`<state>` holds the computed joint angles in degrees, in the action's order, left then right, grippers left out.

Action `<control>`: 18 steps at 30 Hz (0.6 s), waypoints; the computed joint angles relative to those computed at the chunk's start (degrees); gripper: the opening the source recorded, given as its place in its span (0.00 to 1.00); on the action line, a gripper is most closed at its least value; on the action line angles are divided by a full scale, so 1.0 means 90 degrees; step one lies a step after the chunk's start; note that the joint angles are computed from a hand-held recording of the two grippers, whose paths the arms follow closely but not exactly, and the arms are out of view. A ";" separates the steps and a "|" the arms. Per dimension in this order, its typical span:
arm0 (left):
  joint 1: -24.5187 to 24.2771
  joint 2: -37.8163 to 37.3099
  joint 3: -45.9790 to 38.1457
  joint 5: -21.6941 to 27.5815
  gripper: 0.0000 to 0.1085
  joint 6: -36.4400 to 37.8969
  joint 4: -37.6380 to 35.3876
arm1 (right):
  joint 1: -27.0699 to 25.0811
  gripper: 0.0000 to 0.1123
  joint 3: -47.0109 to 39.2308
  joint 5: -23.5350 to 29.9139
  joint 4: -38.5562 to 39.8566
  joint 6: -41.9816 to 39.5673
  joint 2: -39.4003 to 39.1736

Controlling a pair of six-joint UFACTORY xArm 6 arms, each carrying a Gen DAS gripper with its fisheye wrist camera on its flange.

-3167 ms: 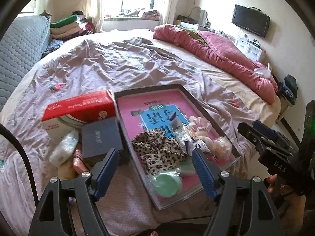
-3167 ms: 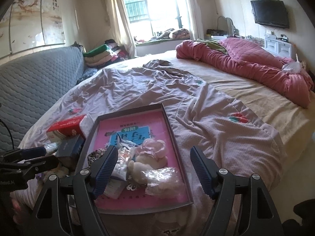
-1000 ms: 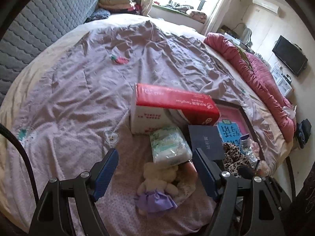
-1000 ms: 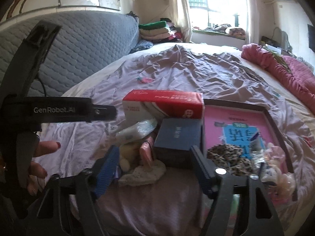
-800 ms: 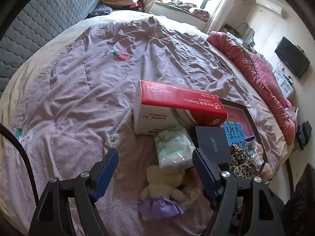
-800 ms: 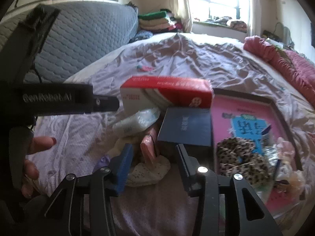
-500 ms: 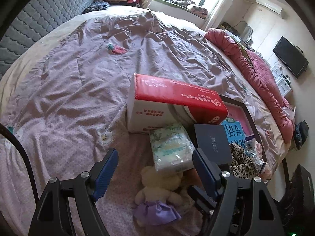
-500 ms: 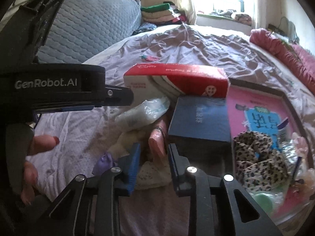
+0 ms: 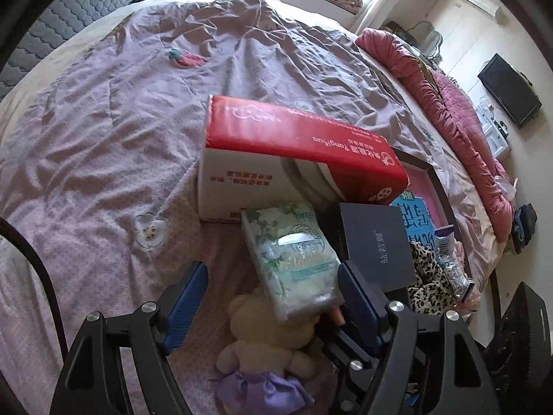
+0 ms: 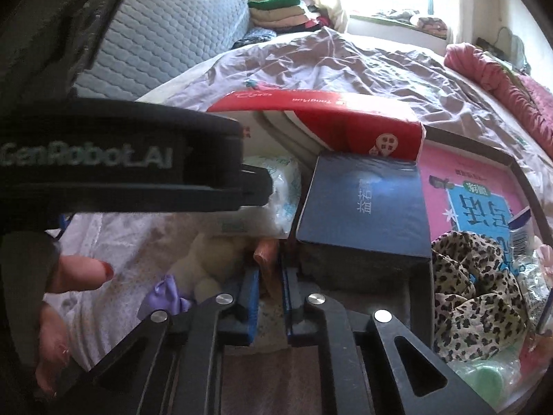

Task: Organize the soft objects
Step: 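Grasp the green wipe pack with the left gripper while the right grasps the pink tube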

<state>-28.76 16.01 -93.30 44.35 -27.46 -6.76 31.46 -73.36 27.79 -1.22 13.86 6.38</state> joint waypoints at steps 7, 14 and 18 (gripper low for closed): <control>0.0114 0.0191 -0.0027 -0.0249 0.46 0.0724 -0.1363 | -0.0091 0.06 0.0493 -0.0179 0.0688 -0.0854 -0.0573; 0.0045 0.0177 0.0080 -0.0460 0.23 0.1080 -0.1744 | -0.0147 0.07 0.0704 -0.0200 0.0588 -0.0730 -0.0892; 0.0097 -0.0100 0.0386 -0.0675 0.22 0.1064 -0.1785 | -0.0057 0.09 0.0492 -0.0057 0.0271 -0.0647 -0.0710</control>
<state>-27.89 15.11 -89.82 38.28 -17.88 -22.82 30.95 -68.93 27.27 1.22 8.04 -0.01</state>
